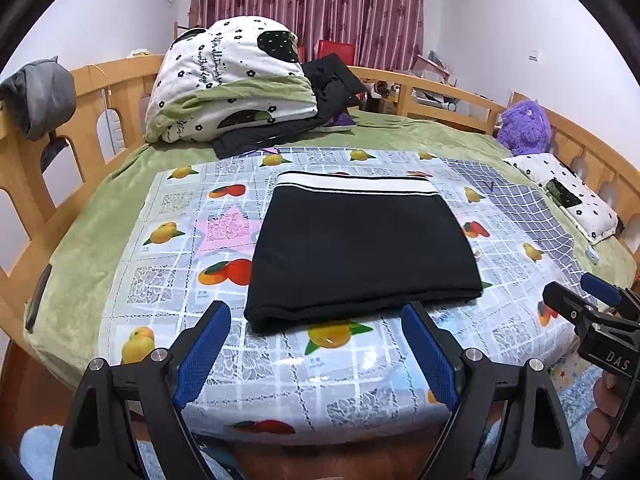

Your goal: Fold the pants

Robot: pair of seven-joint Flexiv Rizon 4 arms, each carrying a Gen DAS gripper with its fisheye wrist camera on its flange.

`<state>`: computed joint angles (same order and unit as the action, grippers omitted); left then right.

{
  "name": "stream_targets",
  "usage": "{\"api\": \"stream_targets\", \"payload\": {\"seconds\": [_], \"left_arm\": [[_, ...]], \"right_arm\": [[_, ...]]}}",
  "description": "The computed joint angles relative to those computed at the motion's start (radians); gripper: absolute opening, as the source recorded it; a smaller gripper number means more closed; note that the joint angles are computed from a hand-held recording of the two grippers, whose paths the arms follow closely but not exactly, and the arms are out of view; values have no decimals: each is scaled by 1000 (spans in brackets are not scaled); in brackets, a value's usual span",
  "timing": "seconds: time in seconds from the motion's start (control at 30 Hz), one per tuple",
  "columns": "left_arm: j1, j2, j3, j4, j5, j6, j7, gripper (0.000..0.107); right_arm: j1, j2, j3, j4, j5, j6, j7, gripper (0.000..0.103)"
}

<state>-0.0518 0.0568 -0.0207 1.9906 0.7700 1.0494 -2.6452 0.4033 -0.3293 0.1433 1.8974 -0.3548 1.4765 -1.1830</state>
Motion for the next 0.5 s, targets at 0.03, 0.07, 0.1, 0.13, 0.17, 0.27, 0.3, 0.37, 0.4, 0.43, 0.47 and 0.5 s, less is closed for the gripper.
{"api": "stream_targets", "payload": {"seconds": [0.03, 0.07, 0.1, 0.13, 0.17, 0.27, 0.3, 0.37, 0.4, 0.43, 0.47, 0.5], "left_arm": [[-2, 5, -1, 2, 0, -2, 0, 87], [-6, 14, -6, 4, 3, -11, -1, 87], [-7, 21, -9, 5, 4, -16, 0, 87], [-10, 30, -15, 7, 5, -24, -1, 87], [-10, 37, -18, 10, 1, -27, 1, 87], [-11, 64, -30, 23, -8, -34, -6, 87], [-10, 74, -36, 27, -9, -40, -7, 87], [-4, 92, -51, 32, 6, -48, -29, 87], [-1, 101, -58, 35, 14, -50, -39, 87], [1, 109, -62, 39, 14, -53, -40, 87], [3, 119, -64, 44, 8, -52, -37, 87], [6, 126, -67, 47, 6, -51, -38, 87]], "right_arm": [[-5, 8, 7, 6, 4, 2, -7, 91], [-5, 19, 5, 15, 1, 7, -10, 91], [13, 36, -20, 33, -23, 22, 7, 91], [20, 44, -32, 41, -37, 27, 17, 91], [22, 55, -34, 47, -45, 27, 23, 91], [7, 82, -12, 62, -41, 24, 18, 91], [8, 92, -13, 70, -48, 25, 21, 91], [11, 109, -16, 83, -66, 27, 29, 91], [12, 116, -18, 88, -75, 28, 35, 91], [10, 125, -16, 93, -79, 28, 38, 91], [7, 133, -13, 99, -81, 29, 40, 91], [3, 139, -9, 102, -81, 29, 42, 91]]}}
